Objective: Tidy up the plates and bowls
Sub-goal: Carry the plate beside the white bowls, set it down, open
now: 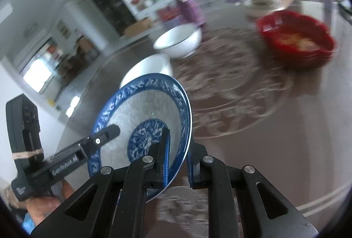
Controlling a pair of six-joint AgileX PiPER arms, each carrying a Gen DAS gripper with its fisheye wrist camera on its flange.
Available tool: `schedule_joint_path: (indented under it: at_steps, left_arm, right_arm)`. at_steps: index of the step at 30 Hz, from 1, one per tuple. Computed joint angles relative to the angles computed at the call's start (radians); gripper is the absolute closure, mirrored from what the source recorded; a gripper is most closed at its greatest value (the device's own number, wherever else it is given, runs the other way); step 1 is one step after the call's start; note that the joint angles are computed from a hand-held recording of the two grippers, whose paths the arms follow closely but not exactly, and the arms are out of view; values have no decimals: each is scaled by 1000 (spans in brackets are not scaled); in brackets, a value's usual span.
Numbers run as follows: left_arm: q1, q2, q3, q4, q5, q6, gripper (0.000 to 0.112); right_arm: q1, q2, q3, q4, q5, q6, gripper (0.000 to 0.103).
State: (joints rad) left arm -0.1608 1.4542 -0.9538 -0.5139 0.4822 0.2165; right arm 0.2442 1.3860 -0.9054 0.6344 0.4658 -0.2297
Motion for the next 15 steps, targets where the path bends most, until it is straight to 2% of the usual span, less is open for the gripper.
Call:
schedule_joint_path:
  at_steps: [5, 10, 14, 15]
  left_arm:
    - [-117, 160, -120, 17, -42, -52, 94]
    - [-164, 286, -231, 85, -41, -132, 94]
    - [-194, 318, -260, 190, -62, -233, 94]
    - [-202, 315, -254, 218, -77, -263, 87]
  right_arm:
    - [-162, 5, 23, 29, 0, -80, 89]
    - [-241, 89, 24, 122, -21, -203, 89]
    - [-276, 102, 60, 241, -37, -338, 88]
    - [-276, 93, 75, 273, -47, -373, 85]
